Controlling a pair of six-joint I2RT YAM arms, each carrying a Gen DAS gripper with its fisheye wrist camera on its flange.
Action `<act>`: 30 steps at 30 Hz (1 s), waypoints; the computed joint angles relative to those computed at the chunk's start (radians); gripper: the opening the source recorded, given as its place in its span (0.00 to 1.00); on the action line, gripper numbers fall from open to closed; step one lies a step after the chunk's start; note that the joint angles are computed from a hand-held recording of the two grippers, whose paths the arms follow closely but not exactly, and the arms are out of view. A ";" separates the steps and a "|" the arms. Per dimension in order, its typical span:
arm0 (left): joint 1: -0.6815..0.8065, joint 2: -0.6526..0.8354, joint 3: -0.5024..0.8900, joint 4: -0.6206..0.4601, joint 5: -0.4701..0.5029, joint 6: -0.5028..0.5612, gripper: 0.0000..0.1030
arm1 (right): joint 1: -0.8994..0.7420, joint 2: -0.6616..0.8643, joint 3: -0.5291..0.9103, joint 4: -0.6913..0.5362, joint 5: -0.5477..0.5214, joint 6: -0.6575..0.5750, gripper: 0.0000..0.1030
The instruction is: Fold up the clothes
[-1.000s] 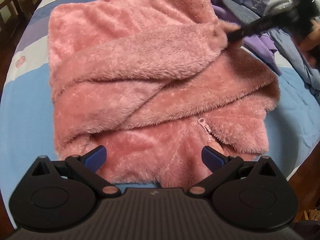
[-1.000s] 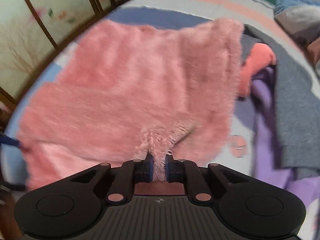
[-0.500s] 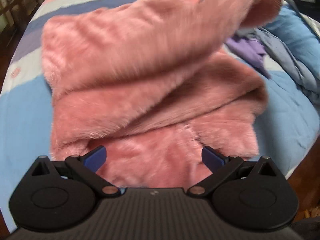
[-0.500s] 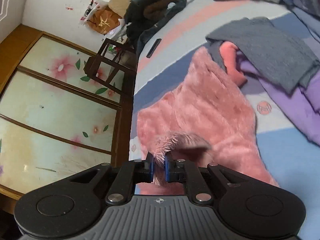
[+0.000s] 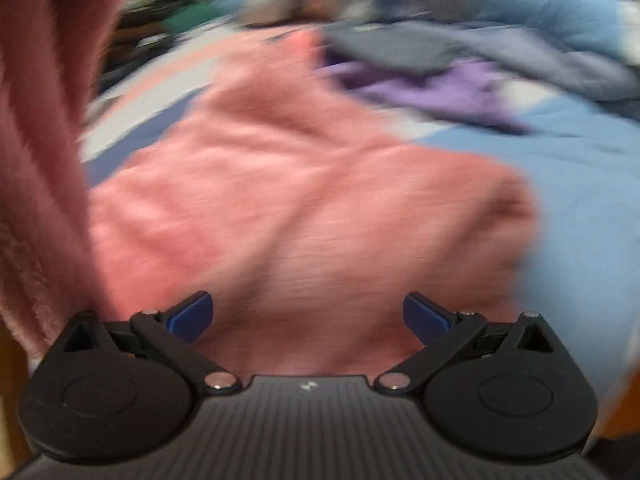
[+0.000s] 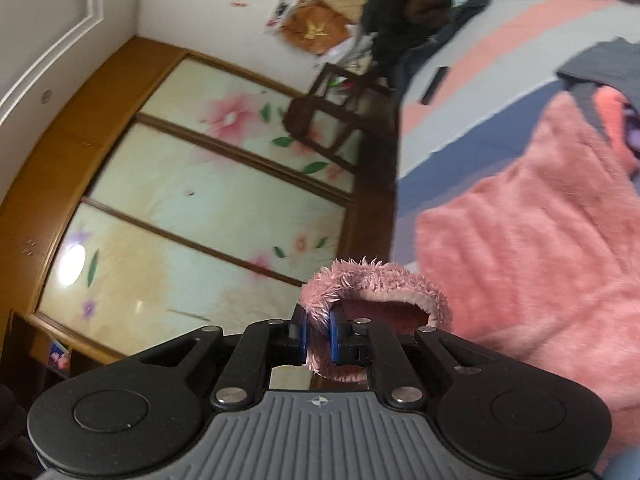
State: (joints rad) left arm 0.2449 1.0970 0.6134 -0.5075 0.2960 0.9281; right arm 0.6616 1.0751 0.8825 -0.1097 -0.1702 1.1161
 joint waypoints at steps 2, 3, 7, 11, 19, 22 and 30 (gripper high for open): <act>0.014 0.028 -0.022 0.144 -0.134 -0.104 0.99 | 0.010 0.021 0.031 -0.072 0.040 -0.013 0.10; 0.050 0.053 -0.016 0.185 -0.170 -0.139 0.99 | 0.014 0.029 0.040 -0.105 0.059 -0.012 0.10; 0.235 0.166 0.042 0.238 -0.224 -0.160 0.99 | 0.060 0.122 0.111 -0.266 0.132 -0.079 0.10; 0.340 0.264 0.040 0.318 -0.287 -0.069 1.00 | 0.182 0.340 0.285 -0.506 0.273 -0.325 0.10; 0.477 0.201 -0.016 0.264 -0.116 0.138 1.00 | 0.321 0.323 0.279 -0.498 0.550 -0.474 0.10; 0.528 0.146 -0.011 0.154 -0.038 0.192 1.00 | 0.354 0.364 0.314 -0.620 0.666 -0.551 0.14; 0.533 0.039 0.020 -0.016 0.058 0.253 1.00 | 0.201 0.436 0.154 -0.722 0.507 -0.307 0.29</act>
